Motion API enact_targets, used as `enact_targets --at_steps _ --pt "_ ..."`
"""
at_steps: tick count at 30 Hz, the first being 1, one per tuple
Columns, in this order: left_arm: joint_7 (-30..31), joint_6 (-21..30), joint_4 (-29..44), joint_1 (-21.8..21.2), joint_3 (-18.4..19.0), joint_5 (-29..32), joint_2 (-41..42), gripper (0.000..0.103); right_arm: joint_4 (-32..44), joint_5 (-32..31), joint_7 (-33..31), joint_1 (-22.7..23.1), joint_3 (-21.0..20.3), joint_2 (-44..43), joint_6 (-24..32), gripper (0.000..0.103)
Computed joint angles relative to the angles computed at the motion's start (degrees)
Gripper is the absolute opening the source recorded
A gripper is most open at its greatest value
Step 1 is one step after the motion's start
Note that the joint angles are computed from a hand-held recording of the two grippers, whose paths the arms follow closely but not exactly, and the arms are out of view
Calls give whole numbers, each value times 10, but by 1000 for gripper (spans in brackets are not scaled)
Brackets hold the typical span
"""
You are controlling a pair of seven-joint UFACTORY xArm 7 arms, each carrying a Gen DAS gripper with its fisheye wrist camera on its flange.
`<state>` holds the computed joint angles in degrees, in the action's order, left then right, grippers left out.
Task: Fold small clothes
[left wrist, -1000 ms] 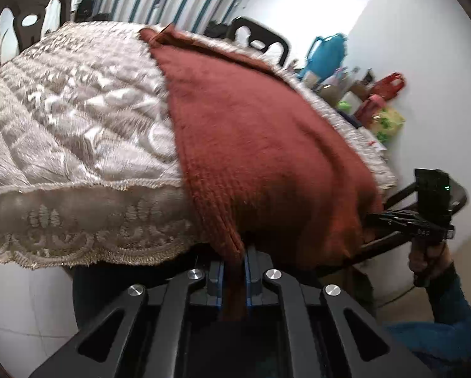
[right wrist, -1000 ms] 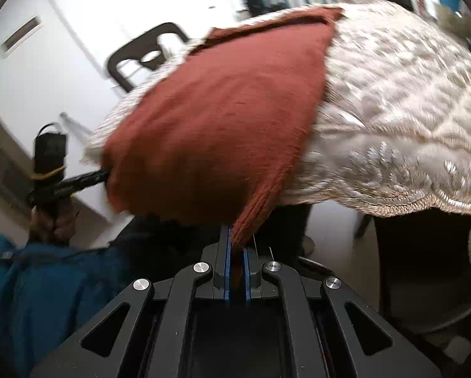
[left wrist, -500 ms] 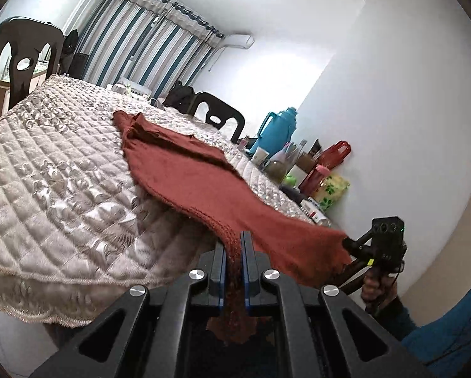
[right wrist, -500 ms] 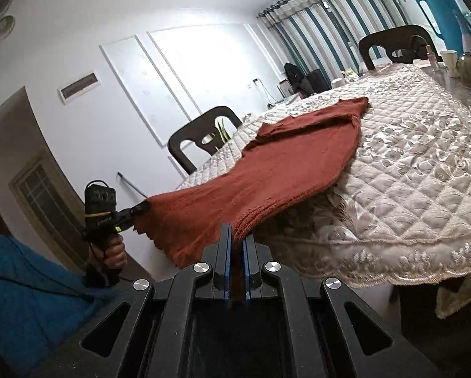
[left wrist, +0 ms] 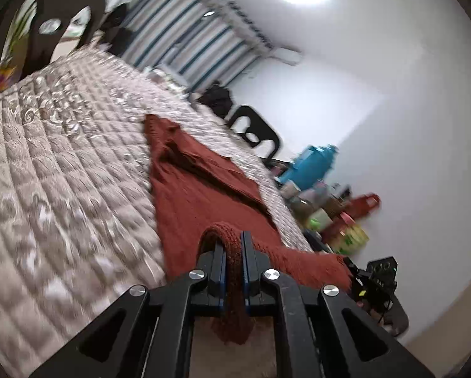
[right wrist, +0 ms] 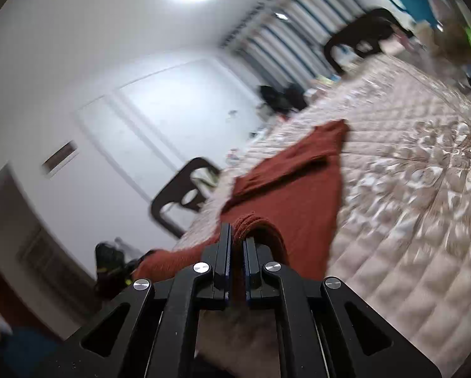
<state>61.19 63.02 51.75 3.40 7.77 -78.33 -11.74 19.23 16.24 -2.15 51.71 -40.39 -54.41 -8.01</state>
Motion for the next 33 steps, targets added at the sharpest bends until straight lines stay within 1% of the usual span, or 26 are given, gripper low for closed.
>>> enact_targets --at_steps 2,4,7,9,10,11,13,14,15,16,18,19,21,24,26,28,29,31,32,33 --pt "-39 -31 30 -5 -15 14 33 9 44 16 16 16 -27 52 17 6" --pt "-85 -65 61 -11 -32 41 67 9 80 34 28 26 -46 97 40 6" --pt "-123 -90 83 -16 -48 67 100 9 123 65 31 42 -75 157 78 7" --pt "-130 -91 88 -14 -53 68 111 9 141 88 22 66 -103 176 89 8" --pt "-131 -86 87 -12 -54 67 112 9 142 97 17 70 -108 177 93 8" --pt "-129 -79 85 -9 -54 65 112 9 140 105 14 67 -104 178 95 8" --pt "-127 -53 82 -1 -51 65 111 10 135 117 -1 64 -100 173 102 8" --pt "-122 -42 81 2 -49 65 110 10 136 121 -13 68 -102 168 106 10" --pt "-120 -33 80 5 -49 65 107 10 136 121 -29 71 -101 158 113 14" --pt "-114 -19 79 8 -46 64 107 11 141 123 -45 79 -108 154 121 18" --pt "-108 5 89 13 -45 63 114 17 151 125 -81 96 -120 142 150 22" --pt "-106 15 98 14 -46 62 121 19 159 124 -97 103 -125 142 170 22" --pt "-105 32 122 17 -50 59 142 19 174 137 -111 113 -132 156 180 22" --pt "-127 27 153 24 -60 26 175 19 197 179 -143 166 -174 152 151 22" --pt "-153 2 165 29 -66 7 190 19 205 208 -159 205 -199 133 101 22" --pt "-171 -35 164 33 -70 -4 194 19 199 214 -146 220 -208 114 44 23" --pt "-175 -42 162 36 -71 -4 193 19 194 209 -140 219 -207 108 30 24" --pt "-164 -56 152 42 -71 -2 186 20 184 199 -122 198 -191 116 21 27" --pt "-154 -62 144 44 -70 -1 178 23 175 191 -114 177 -174 123 22 27" --pt "-142 -66 133 45 -69 -1 167 26 172 183 -107 168 -167 130 26 27"
